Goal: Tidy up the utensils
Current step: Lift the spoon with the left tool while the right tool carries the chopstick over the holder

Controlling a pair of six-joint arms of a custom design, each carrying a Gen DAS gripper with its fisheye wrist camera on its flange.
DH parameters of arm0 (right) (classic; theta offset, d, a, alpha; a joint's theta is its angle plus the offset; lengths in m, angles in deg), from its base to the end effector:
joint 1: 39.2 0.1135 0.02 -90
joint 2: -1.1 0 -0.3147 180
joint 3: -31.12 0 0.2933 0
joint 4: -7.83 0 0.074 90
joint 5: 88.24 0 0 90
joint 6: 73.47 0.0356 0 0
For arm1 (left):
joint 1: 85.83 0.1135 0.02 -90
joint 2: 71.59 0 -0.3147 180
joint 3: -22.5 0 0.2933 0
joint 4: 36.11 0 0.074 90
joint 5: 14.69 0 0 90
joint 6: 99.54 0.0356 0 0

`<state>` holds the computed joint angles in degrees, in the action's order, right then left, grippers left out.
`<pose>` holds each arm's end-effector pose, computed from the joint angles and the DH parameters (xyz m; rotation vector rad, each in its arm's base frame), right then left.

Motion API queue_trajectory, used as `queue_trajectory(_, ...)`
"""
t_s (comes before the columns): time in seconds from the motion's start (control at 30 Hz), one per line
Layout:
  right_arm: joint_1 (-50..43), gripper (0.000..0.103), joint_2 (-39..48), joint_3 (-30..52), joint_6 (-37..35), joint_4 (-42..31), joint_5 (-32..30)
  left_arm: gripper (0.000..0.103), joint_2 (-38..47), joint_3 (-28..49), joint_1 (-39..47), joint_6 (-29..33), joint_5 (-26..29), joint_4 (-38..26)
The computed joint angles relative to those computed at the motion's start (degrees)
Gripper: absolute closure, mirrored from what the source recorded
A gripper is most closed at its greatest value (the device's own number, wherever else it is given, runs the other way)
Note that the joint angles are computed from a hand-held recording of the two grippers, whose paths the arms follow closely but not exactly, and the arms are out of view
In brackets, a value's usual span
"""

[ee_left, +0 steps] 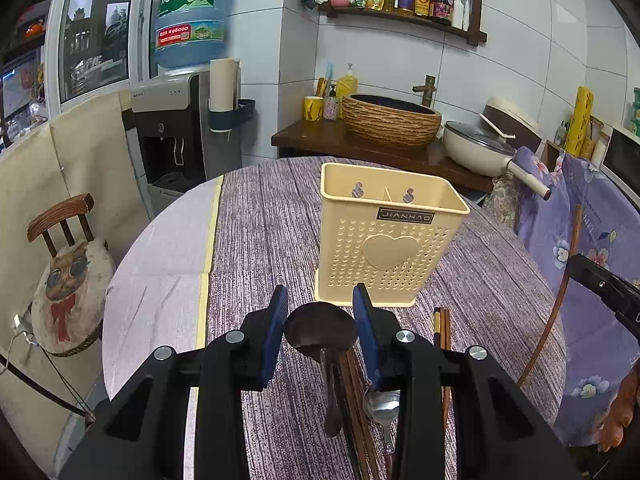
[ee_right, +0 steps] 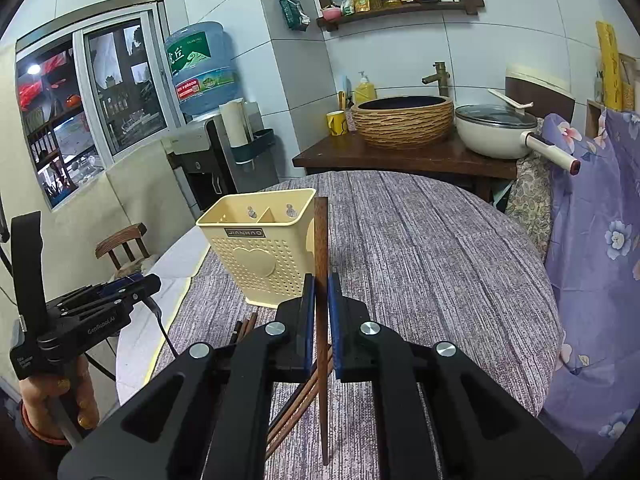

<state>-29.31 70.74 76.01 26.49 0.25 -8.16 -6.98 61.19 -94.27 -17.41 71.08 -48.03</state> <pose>0.2640 0.0522 0.2274 -0.1013 2.1481 0.3875 0.2332 -0.0319 0.2024 -0.0292 2.2299 -0.0733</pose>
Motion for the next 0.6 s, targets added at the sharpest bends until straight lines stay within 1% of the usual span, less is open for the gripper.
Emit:
queue_trajectory(0.13, 0.3, 0.095, -0.9, 0.9, -0.5, -1.2, -0.1, 0.069, -0.7, 1.0, 1.9, 0.1, 3.3, -1.6)
queue_trajectory(0.33, 1.3, 0.095, -3.1, 5.5, -0.6, -4.2, -0.7, 0.069, -2.8, 5.4, 3.0, 0.3, 5.5, -4.3)
queue_trajectory(0.4, 2.2, 0.095, -2.8, 8.5, -0.7, -5.0, 0.4, 0.069, -2.7, 8.3, 3.2, 0.3, 6.2, -5.2)
queue_trajectory(0.5, 3.2, 0.095, -1.8, 14.2, -0.4, -6.7, 1.5, 0.069, -1.2, 13.7, 2.6, 0.3, 5.1, -5.9)
queue_trajectory(0.53, 3.5, 0.095, -1.1, 16.4, -0.6, -7.6, 1.8, 0.069, -0.2, 16.1, 2.7, -0.1, 5.5, -6.5)
queue_trajectory(0.6, 3.8, 0.095, 1.0, 21.6, -0.2, -9.4, 2.2, 0.069, 1.8, 20.3, 3.3, -1.3, 7.9, -7.7)
